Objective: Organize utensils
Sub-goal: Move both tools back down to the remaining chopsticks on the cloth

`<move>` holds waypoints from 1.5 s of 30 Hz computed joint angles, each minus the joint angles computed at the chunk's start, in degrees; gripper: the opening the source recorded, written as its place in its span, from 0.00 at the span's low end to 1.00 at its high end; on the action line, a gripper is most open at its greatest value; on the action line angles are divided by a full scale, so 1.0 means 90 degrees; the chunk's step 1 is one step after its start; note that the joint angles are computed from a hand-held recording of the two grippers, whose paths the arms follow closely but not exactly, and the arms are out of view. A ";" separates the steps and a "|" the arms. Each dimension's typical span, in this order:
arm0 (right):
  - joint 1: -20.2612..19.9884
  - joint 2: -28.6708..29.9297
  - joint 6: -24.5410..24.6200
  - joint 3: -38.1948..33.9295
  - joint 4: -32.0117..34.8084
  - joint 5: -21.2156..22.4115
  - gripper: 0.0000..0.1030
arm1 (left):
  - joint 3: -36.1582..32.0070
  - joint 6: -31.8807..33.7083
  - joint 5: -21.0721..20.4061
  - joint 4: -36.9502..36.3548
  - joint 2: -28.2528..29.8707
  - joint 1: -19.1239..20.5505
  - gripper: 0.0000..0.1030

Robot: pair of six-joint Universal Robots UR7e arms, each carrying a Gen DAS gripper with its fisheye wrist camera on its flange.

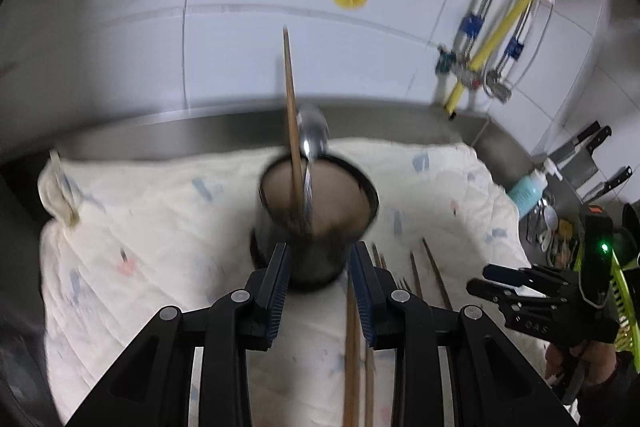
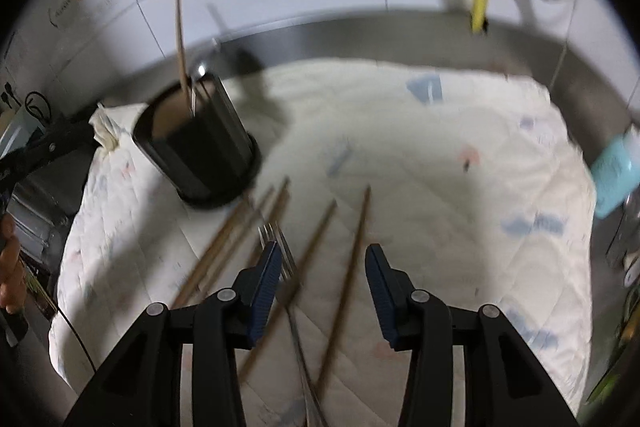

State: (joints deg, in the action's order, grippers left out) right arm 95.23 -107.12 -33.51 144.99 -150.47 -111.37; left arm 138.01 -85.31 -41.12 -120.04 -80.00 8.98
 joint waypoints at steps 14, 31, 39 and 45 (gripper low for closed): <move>-0.0533 0.0865 -0.0011 0.0186 -0.0889 -0.0155 0.24 | 0.0547 0.0821 -0.0936 -0.2275 0.1198 0.0358 0.28; -0.0478 0.1272 -0.0003 0.0303 -0.1459 -0.0422 0.18 | 0.0319 0.1927 -0.1157 -0.3881 0.2370 0.1353 0.15; -0.0490 0.1425 -0.0064 0.0286 -0.1610 -0.0447 0.16 | -0.0004 0.2087 -0.1045 -0.3338 0.2586 0.1505 0.15; -0.0492 0.1584 -0.0156 0.0292 -0.1814 -0.0463 0.16 | -0.0377 0.2061 -0.0832 -0.2625 0.2850 0.1461 0.15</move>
State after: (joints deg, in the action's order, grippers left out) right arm 90.81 -92.87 -34.92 147.61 -166.79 -115.53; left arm 134.61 -66.76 -48.61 -143.67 -54.35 22.13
